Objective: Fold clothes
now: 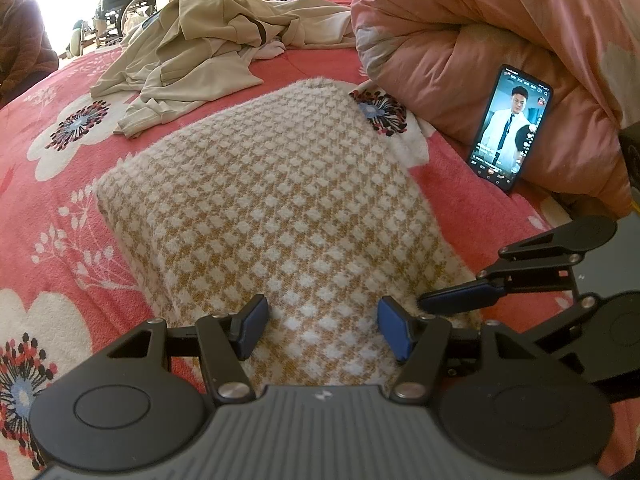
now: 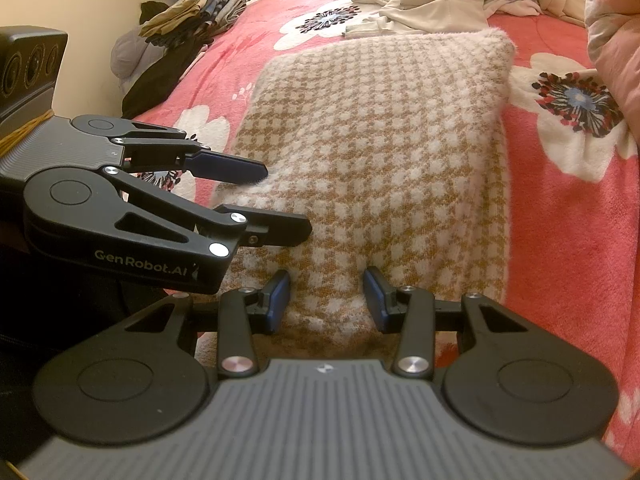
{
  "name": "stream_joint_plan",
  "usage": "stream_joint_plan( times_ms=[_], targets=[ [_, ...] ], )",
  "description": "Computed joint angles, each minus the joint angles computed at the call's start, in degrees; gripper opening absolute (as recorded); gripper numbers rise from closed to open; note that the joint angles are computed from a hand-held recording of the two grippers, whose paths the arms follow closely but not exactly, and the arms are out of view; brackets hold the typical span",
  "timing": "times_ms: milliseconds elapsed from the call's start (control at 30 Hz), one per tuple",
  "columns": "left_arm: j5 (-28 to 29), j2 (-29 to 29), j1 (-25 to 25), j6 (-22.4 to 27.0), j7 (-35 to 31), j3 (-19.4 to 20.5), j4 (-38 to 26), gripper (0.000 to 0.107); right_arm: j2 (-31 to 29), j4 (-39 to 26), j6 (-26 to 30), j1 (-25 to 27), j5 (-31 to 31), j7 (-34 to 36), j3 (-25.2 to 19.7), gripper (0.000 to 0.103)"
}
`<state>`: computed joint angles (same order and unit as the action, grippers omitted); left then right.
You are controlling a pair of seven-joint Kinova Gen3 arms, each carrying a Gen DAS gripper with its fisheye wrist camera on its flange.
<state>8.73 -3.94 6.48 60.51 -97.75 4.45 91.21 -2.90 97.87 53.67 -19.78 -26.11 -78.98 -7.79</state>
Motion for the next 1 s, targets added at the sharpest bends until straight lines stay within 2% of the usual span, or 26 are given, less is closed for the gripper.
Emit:
stream_joint_plan(
  times_ms=[1000],
  targets=[
    [-0.6,0.2,0.3,0.0,0.2,0.2,-0.2,0.063,0.5,-0.5,0.3,0.2,0.0,0.6,-0.1,0.04]
  ],
)
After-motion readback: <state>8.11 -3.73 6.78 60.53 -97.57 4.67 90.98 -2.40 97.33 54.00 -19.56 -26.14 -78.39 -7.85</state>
